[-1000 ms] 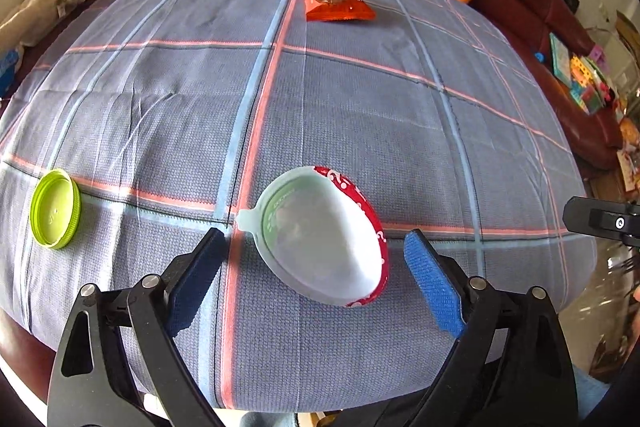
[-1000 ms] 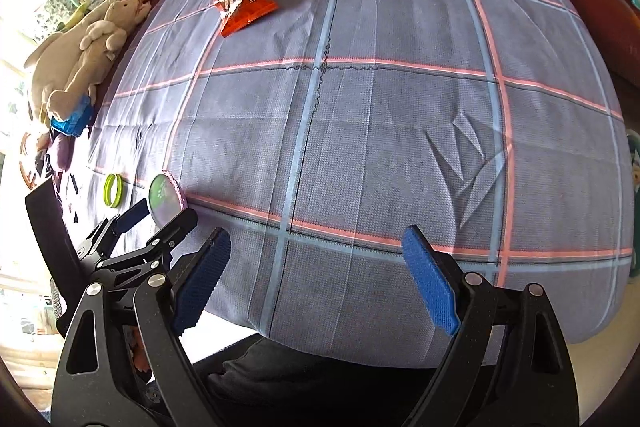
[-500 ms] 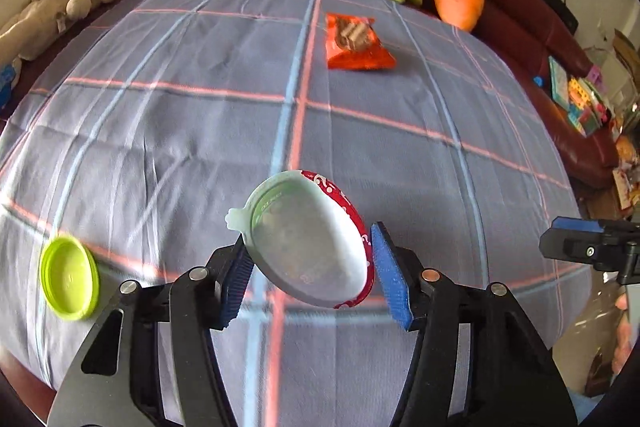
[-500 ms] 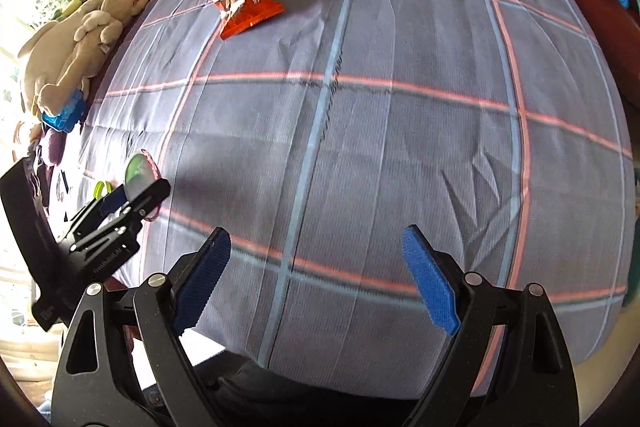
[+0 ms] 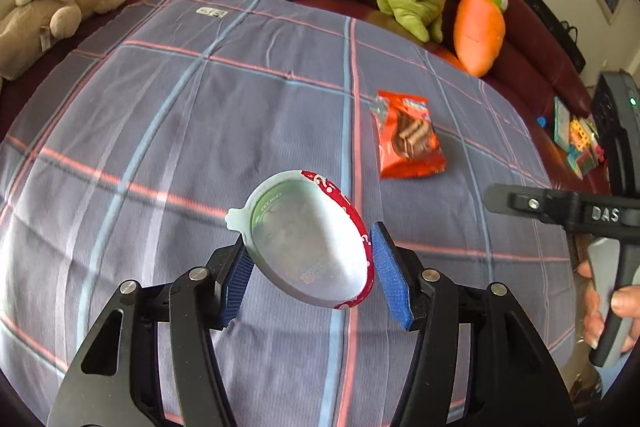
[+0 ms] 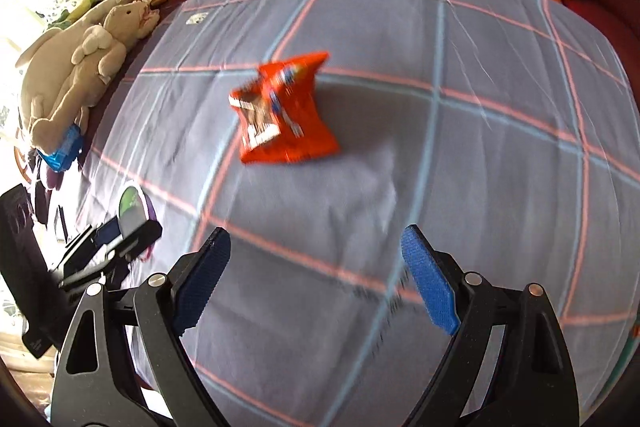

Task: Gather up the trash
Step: 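Grasp the orange Ovaltine wrapper with the right gripper while the left holds the lid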

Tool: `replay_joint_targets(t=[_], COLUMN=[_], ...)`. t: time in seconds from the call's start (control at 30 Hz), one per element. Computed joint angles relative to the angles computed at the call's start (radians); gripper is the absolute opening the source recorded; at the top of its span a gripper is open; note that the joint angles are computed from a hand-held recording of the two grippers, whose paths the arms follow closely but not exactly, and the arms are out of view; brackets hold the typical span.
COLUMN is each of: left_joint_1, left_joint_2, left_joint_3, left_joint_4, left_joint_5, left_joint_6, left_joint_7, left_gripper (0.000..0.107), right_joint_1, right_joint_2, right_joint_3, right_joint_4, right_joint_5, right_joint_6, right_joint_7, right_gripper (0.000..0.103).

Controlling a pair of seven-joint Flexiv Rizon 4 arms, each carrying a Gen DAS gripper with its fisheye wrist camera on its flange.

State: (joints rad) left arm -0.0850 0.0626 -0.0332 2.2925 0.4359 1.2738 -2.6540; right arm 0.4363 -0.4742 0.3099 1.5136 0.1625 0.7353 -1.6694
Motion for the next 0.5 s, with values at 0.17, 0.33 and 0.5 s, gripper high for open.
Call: replay_joint_targets(t=[0.17,0.33,0.5], left_joint_1=[0.012,0.009,0.003], left_joint_2=[-0.026,-0.056,-0.077], left_joint_3=[0.022,0.033,0.048], left_joint_4=[0.0,-0.011,-0.025], left_joint_5=[-0.055,-0.098,-0.11], left_joint_6=[0.037,0.05,0.051], left_joint_7=[0.057,0.1,0.112], left_gripper=[0.058,0.058,0.058], right_joint_1=[0.041,0.052,0.055], right_joint_2=[-0.092,-0.165,-0.2], right_joint_3=[0.003,0.009,0.005], right_joint_4=[-0.115,-0.206,-0.229], right_joint_5=[-0.027,-0.027,-0.019], right_joint_6=[-0.008,-0.04,-0.04], right_joint_7=[-0.024,-0.039,-0.051], right_gripper=[0.083,0.065,0.029])
